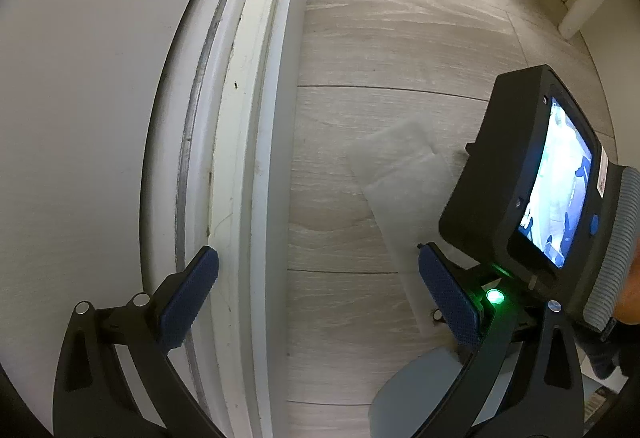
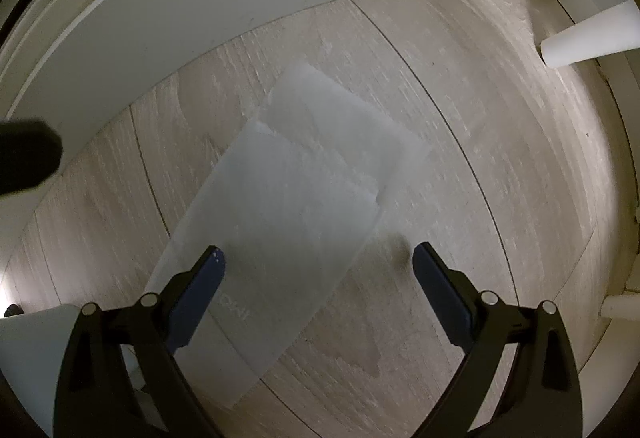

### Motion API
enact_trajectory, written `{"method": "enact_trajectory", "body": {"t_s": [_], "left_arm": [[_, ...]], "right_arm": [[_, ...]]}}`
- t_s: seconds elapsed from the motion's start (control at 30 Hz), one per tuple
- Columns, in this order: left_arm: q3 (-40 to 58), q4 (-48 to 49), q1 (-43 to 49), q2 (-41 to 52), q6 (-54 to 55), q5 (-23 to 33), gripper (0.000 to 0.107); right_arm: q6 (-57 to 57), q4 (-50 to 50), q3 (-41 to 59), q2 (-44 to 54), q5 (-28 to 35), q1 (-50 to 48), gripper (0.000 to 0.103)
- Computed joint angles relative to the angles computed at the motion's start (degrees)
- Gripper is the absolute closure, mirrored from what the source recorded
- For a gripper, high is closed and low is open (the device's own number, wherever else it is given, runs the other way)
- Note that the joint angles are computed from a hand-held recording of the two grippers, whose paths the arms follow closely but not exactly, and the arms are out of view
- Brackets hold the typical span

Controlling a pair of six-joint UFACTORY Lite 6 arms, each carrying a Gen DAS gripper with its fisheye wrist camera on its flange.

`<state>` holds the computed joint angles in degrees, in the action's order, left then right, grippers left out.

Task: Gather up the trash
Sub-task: 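Close the right gripper on the edge of the clear plastic sheet, then lift the held plastic sheet with the right gripper over the trash bin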

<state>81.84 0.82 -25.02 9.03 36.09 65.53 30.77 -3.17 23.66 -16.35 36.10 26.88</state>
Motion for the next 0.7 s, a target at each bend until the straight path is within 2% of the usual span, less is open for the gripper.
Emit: {"method": "enact_trajectory", "body": {"t_s": [0.13, 0.2, 0.33, 0.4, 0.5, 0.57, 0.63, 0.7], "left_arm": [[-0.4, 0.4, 0.0, -0.1, -0.4, 0.1, 0.01], [-0.4, 0.5, 0.2, 0.0, -0.3, 0.1, 0.01], [-0.9, 0.5, 1.0, -0.2, 0.0, -0.1, 0.01], [-1.0, 0.3, 1.2, -0.1, 0.1, 0.0, 0.01], [-1.0, 0.3, 1.3, -0.2, 0.1, 0.2, 0.01], [-1.2, 0.6, 1.2, -0.3, 0.0, 0.1, 0.01], [-0.8, 0.9, 1.1, 0.0, -0.1, 0.2, 0.01], [-0.5, 0.8, 1.4, 0.1, 0.2, 0.6, 0.01]], "right_arm": [[-3.9, 1.8, -2.1, -1.4, -1.3, -2.6, 0.011], [-8.5, 3.8, -4.2, -3.7, -1.7, -5.5, 0.015], [-9.9, 4.5, -3.4, -4.8, -0.2, -5.9, 0.02], [-10.6, 4.5, -3.6, -6.0, 0.4, -5.7, 0.026], [-9.4, 4.0, -2.8, -7.5, 1.8, -3.3, 0.043], [-9.0, 4.0, -2.1, -7.6, 2.2, -2.8, 0.064], [-8.8, 4.0, -1.4, -6.9, 2.2, -2.8, 0.075], [-9.9, 4.5, -1.1, -6.6, 2.4, -3.3, 0.08]]}}
